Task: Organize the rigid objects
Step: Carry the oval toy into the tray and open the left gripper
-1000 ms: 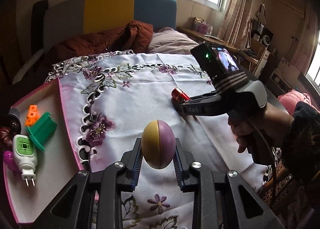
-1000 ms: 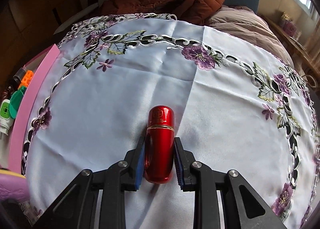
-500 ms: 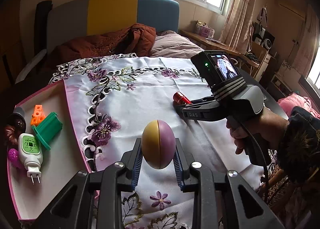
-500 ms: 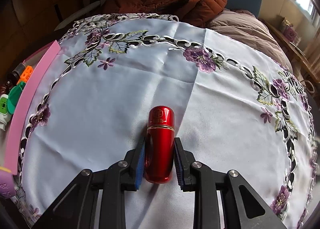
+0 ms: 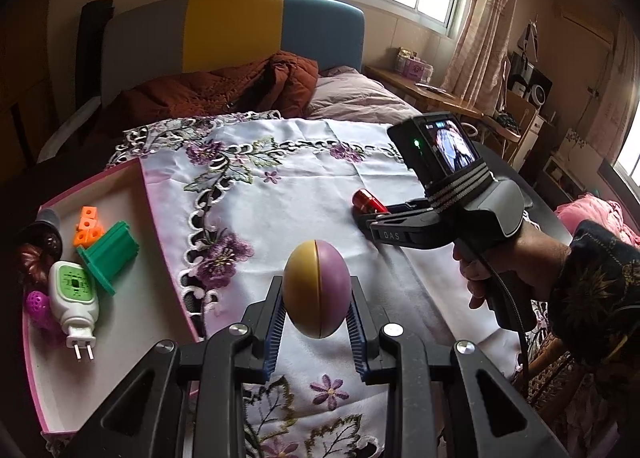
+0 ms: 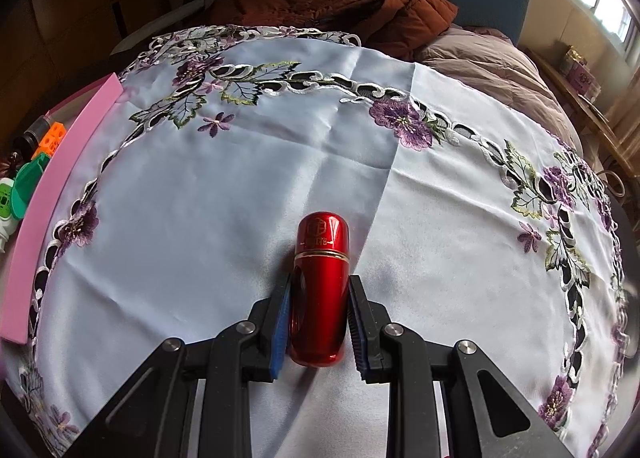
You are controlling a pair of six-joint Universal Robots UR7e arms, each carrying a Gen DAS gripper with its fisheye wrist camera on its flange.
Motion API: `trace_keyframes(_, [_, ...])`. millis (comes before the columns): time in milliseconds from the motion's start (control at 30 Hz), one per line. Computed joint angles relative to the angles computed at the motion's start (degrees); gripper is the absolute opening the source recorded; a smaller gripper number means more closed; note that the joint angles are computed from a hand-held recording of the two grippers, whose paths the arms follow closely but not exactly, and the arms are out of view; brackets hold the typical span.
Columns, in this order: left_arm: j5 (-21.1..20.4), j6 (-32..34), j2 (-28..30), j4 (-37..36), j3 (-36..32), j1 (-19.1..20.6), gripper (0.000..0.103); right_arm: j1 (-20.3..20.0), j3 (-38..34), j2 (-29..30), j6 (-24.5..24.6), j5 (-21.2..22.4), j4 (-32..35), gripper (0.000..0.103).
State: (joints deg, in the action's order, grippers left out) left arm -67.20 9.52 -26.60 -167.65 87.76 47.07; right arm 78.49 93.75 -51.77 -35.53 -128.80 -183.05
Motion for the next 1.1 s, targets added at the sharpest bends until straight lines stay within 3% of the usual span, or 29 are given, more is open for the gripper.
trace_keyframes(267, [2.2, -3.8, -4.1, -1.6, 2.4, 2.1, 0.028, 0.1, 0.0, 0.2, -0.6, -0.3, -0.6, 0.026])
trace_keyframes(633, [11.2, -11.9, -9.5, -2.1, 5.1, 7.8, 0.028, 0.1, 0.1, 0.2, -1.2, -0.5, -0.8, 0.026])
trace_keyframes(1100, [12.3, -14.3, -9.2, 2.9, 4.8, 10.7, 0.028, 0.2, 0.1, 0.3, -1.5, -0.7, -1.1, 0.026])
